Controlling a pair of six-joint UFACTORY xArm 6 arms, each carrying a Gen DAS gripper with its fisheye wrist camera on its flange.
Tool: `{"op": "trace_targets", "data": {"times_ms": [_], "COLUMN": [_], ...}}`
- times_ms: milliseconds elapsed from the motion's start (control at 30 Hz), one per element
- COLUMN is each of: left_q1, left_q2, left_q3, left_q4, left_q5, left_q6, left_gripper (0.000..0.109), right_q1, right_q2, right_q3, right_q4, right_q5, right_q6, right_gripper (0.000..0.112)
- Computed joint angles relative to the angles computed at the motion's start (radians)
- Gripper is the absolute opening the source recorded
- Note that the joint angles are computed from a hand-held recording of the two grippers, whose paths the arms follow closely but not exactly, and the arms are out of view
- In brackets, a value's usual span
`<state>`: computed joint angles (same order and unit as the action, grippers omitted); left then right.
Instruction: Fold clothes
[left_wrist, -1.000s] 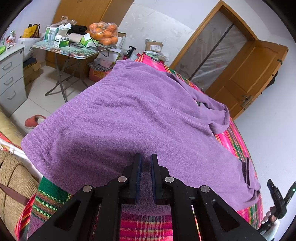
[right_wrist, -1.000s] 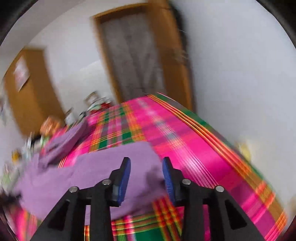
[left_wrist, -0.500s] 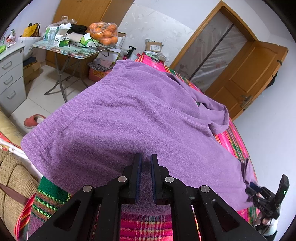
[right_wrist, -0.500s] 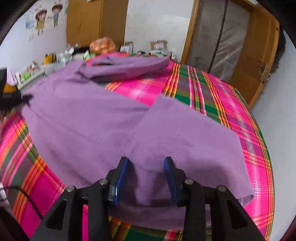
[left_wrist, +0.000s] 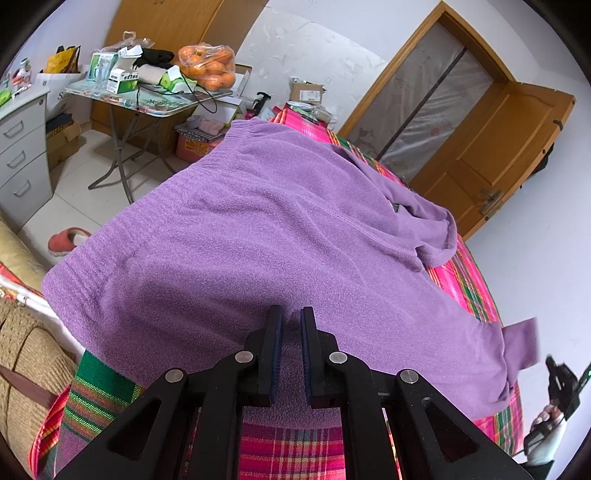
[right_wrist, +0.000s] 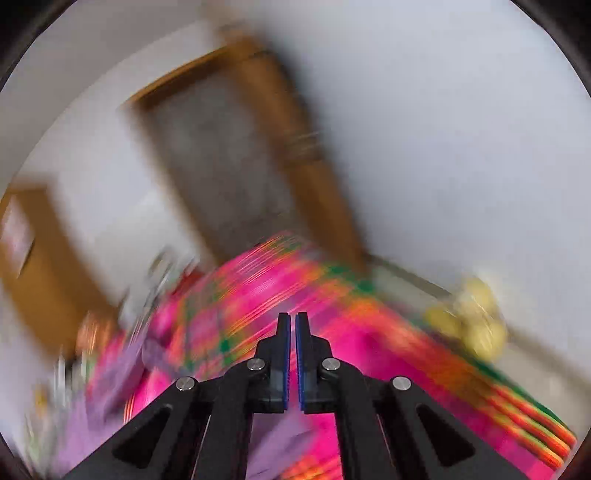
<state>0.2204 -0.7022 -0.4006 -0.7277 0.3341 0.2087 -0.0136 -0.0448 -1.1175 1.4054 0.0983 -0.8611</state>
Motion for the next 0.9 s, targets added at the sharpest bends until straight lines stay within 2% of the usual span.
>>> {"op": "trace_targets", "data": {"times_ms": [33,100,133,167,233,300,433,533,633,700,733,900], "left_q1": [0.003,0.005,0.006,0.006,0.005,0.005,0.001,0.000,0.001,0.002,0.002,0.000], "left_q2": [-0.001,-0.002,-0.002,-0.001,-0.001,0.000,0.005,0.006,0.004,0.005,0.006,0.005], "left_q3": [0.000,0.001,0.000,0.000,0.000,0.000,-0.003,-0.003,-0.003,-0.003,-0.003,-0.002], "left_q4": [-0.002,-0.003,-0.002,0.001,0.011,0.014,0.009,0.009,0.009,0.008,0.006,0.013], "left_q5": [0.002,0.004,0.005,0.004,0.003,0.003,-0.001,-0.003,-0.001,-0.001,-0.001,-0.003], "left_q6": [0.004,0.007,0.007,0.004,-0.003,-0.005,-0.003,-0.005,-0.004,-0.004,-0.002,-0.008], "left_gripper": [0.009,0.009,0.009,0.009,0.009,0.009,0.009,0.009,0.009,0.009,0.009,0.009], "right_q1": [-0.016,-0.041,-0.052,-0.061,-0.070,-0.084,-0.093,-0.086,-0.079,-0.071,-0.067,-0.073], "right_q2": [0.004,0.000,-0.005,-0.007,-0.002,0.027,0.131,0.210,0.235,0.236,0.235,0.185], "right_q3": [0.008,0.042,0.056,0.061,0.055,0.020,-0.100,-0.189,-0.212,-0.213,-0.212,-0.172], "right_q4": [-0.005,-0.062,-0.083,-0.081,-0.110,-0.171,-0.293,-0.350,-0.340,-0.340,-0.340,-0.256], "right_q5": [-0.027,-0.053,-0.031,0.016,0.171,0.344,0.545,0.606,0.599,0.575,0.561,0.498], "right_q6": [0.044,0.130,0.139,0.106,0.029,0.023,0.148,0.227,0.232,0.214,0.203,0.125], "right_gripper": [0.005,0.014,0.025,0.036,0.043,0.043,0.044,0.046,0.045,0.028,0.015,0.008]}}
